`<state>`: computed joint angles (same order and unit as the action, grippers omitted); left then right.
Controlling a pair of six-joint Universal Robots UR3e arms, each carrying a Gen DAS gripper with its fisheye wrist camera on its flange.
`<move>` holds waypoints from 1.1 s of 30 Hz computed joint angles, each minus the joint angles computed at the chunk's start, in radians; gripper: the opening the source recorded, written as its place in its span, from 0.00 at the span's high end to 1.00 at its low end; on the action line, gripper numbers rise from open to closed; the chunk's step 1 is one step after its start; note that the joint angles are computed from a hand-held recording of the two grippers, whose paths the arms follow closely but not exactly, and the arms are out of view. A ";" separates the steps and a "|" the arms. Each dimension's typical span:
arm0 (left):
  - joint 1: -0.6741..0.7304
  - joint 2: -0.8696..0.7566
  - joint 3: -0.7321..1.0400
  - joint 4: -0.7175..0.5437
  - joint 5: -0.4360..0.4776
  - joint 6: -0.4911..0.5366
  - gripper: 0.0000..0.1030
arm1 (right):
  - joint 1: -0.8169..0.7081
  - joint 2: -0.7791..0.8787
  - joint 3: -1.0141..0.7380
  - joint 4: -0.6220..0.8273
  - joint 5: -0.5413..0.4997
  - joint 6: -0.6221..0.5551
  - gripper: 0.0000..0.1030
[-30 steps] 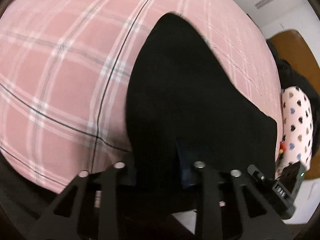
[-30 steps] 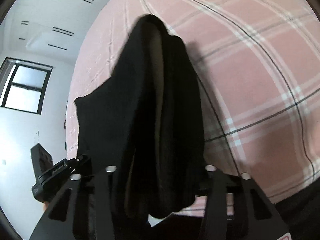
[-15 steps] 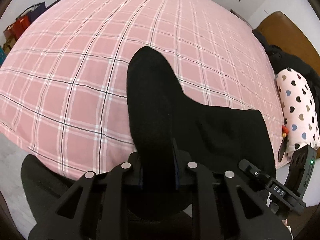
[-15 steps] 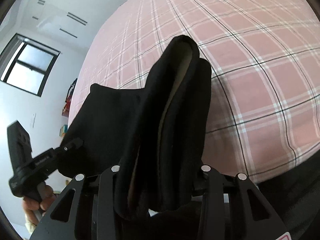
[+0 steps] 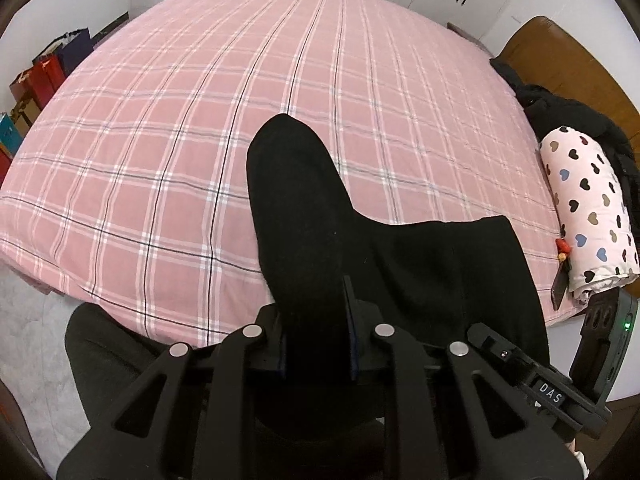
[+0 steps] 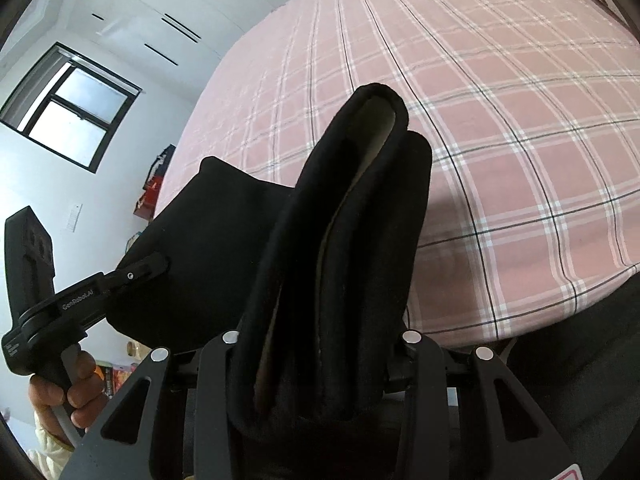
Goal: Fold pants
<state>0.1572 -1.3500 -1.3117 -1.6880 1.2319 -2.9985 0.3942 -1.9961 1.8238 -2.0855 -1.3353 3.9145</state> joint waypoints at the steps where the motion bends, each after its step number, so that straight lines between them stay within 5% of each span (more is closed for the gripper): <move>1: 0.002 0.002 0.008 -0.005 -0.003 0.002 0.82 | 0.000 0.000 -0.009 0.002 -0.003 -0.004 0.65; 19: 0.039 -0.086 0.370 -0.112 -0.076 0.024 0.81 | -0.031 0.067 -0.281 0.039 -0.039 -0.096 0.65; 33: -0.024 -0.390 0.848 -0.133 -0.065 -0.039 0.81 | -0.137 0.237 -0.562 0.048 0.000 -0.206 0.65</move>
<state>0.1331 -1.7398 -0.4637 -1.8207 1.1671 -3.0377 0.2573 -1.7595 1.2614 -2.0378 -1.3351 3.7082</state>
